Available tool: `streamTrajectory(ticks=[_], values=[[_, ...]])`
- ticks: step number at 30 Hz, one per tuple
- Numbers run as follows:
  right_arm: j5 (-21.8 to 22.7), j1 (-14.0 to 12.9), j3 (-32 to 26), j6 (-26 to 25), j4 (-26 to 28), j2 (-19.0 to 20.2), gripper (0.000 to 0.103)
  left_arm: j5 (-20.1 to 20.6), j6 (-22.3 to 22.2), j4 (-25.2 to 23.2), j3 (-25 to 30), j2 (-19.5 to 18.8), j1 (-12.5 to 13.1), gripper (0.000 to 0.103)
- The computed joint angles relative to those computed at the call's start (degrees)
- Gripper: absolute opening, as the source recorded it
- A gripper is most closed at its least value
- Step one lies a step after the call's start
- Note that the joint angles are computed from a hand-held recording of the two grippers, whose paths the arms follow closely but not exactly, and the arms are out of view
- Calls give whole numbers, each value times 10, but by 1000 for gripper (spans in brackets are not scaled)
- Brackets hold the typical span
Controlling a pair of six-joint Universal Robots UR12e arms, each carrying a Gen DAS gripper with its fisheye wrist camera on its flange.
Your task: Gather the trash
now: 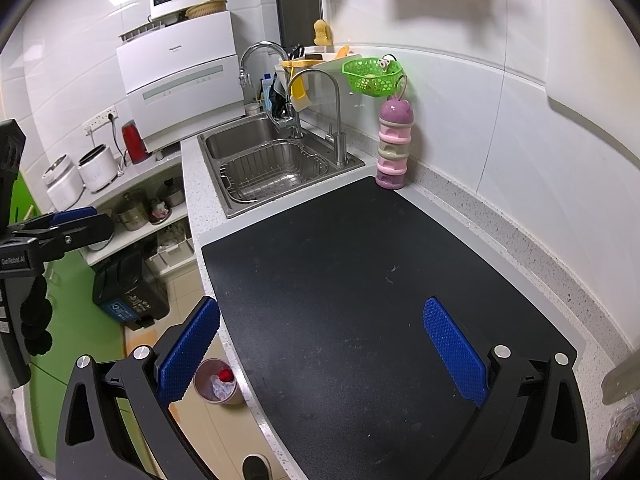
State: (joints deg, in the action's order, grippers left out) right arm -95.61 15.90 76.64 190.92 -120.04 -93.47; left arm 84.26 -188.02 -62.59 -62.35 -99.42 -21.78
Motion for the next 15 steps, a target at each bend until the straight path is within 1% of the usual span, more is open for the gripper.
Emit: streamTrajectory(ticks=[3, 15], values=[[0, 0, 0, 0, 0, 0, 98, -10, -16, 6, -6, 3, 5, 100], [0, 0, 2, 0, -2, 0, 98, 5, -11, 11, -3, 1, 1, 100]])
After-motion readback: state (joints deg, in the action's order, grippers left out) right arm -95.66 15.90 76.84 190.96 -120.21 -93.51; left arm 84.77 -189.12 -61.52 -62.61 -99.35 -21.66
